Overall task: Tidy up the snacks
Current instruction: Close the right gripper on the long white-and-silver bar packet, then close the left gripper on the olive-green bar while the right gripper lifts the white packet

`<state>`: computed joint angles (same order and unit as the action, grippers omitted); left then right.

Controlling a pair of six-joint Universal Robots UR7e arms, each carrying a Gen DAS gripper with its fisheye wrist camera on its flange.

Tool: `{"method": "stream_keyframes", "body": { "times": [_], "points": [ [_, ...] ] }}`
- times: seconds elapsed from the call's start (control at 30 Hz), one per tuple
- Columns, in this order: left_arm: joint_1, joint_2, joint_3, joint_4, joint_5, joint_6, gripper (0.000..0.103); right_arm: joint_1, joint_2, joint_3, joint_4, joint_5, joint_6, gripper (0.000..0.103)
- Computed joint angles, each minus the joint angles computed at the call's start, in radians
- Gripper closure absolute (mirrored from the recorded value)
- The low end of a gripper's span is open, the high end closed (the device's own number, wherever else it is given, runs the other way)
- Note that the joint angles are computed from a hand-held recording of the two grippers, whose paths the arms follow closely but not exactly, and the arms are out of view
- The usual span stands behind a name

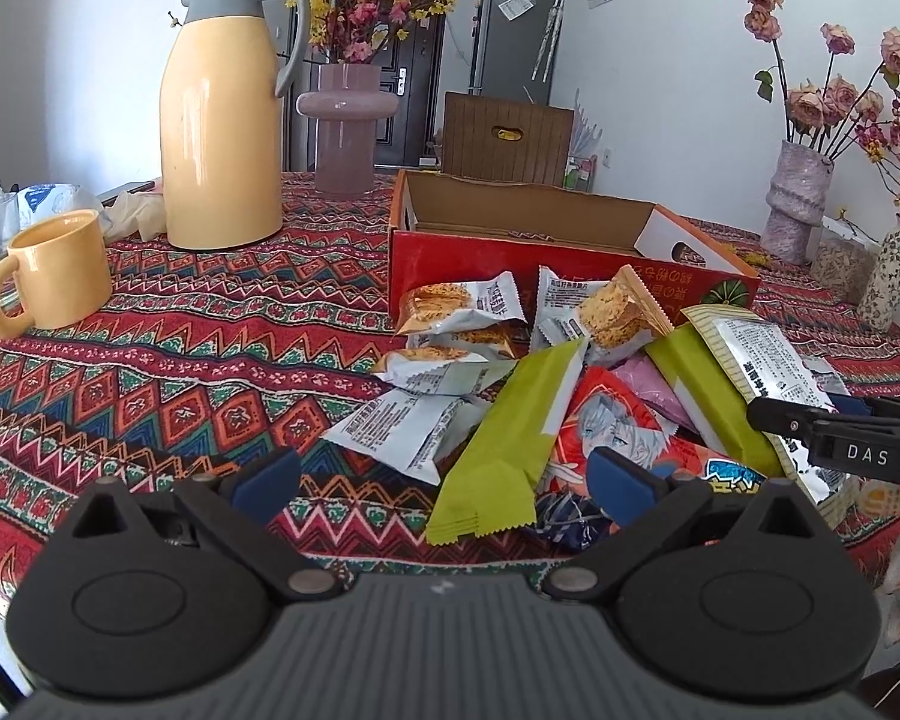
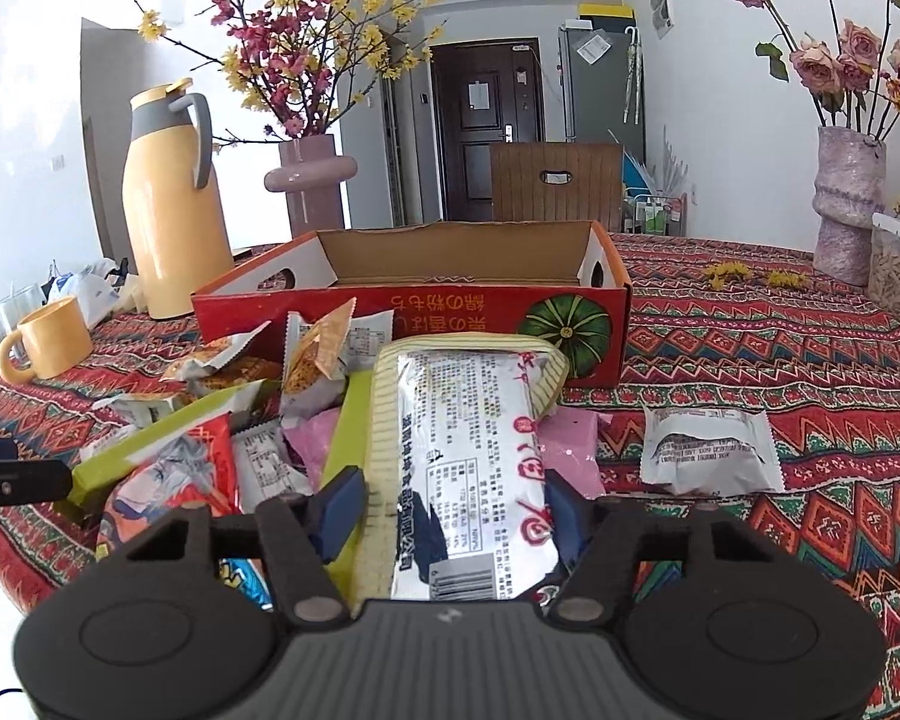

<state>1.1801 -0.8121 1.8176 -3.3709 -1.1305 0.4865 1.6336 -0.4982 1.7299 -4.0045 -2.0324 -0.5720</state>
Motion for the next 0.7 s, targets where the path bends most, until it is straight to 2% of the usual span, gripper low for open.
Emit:
{"method": "stream_keyframes", "body": {
  "times": [0.07,0.13,0.3,0.7],
  "points": [
    [0.000,-0.001,0.000,0.001,0.002,-0.003,0.000,0.002,0.001,0.002,-0.003,0.002,-0.013,0.049],
    [0.001,-0.003,0.001,0.003,0.005,-0.006,0.000,0.001,-0.004,0.010,0.004,0.015,-0.015,0.071],
    [0.000,-0.010,0.008,-0.004,0.008,-0.009,0.000,0.007,0.001,0.006,-0.018,-0.004,-0.020,0.072],
    [-0.010,-0.024,0.024,0.001,0.012,-0.011,0.000,0.020,-0.009,0.057,-0.143,0.030,-0.014,0.073]
  ]
}}
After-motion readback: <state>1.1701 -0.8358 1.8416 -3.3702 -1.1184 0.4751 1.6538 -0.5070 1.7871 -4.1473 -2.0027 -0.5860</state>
